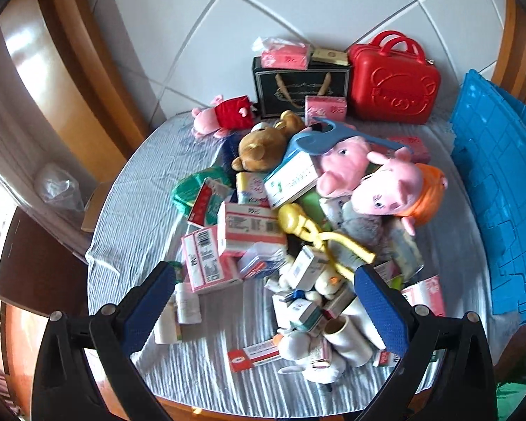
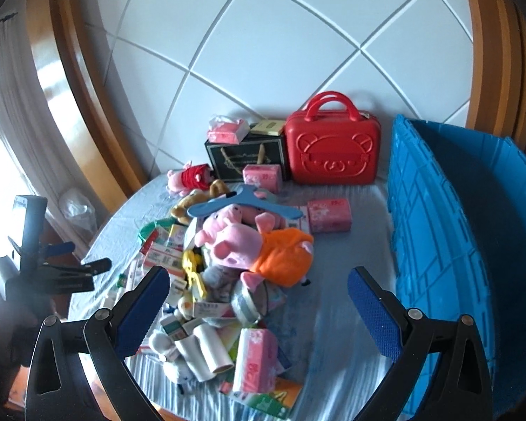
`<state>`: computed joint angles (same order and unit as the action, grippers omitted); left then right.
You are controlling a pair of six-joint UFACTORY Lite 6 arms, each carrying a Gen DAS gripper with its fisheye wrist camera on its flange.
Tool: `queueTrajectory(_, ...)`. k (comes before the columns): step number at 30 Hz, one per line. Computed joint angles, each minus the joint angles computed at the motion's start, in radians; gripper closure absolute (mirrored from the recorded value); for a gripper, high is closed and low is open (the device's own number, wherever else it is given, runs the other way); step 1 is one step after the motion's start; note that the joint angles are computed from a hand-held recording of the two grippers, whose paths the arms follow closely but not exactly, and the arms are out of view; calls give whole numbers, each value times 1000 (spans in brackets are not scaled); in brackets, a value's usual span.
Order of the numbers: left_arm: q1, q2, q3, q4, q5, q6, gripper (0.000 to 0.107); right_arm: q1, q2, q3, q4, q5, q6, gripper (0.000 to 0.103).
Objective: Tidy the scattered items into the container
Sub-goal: 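Move both tools back to the pile on the table, then grasp the white plastic bottle with the left tool while the right tool grasps the pink tissue pack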
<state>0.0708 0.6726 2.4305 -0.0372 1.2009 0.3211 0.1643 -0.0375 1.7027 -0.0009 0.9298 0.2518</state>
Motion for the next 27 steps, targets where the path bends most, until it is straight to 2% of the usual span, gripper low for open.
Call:
queueTrajectory(3,83,-68,-190,0,-94,58,4,67,-12,-98,-52,-36,68,0)
queueTrajectory(7,193,-95,-357,-8,-205,129,4,146,-32,-244,-115,-90,178,0)
queueTrajectory(14,376,-2,-476,-34,-378,231,4,230,-19,-440,-190,-172,333,0)
queueTrajectory(18,453,122,-421,-55,-418,282,4,245,-4,-517,-208,-203,393,0)
queueTrajectory(20,475,201,-364,-46,-417,292,11,254,10,-541,-211,-217,418,0)
queueTrajectory(22,492,295,-275,-43,-398,293,18,258,30,-556,-214,-224,444,0)
queueTrajectory(27,504,491,-66,-78,-343,348,19,278,69,-573,-248,-234,503,0)
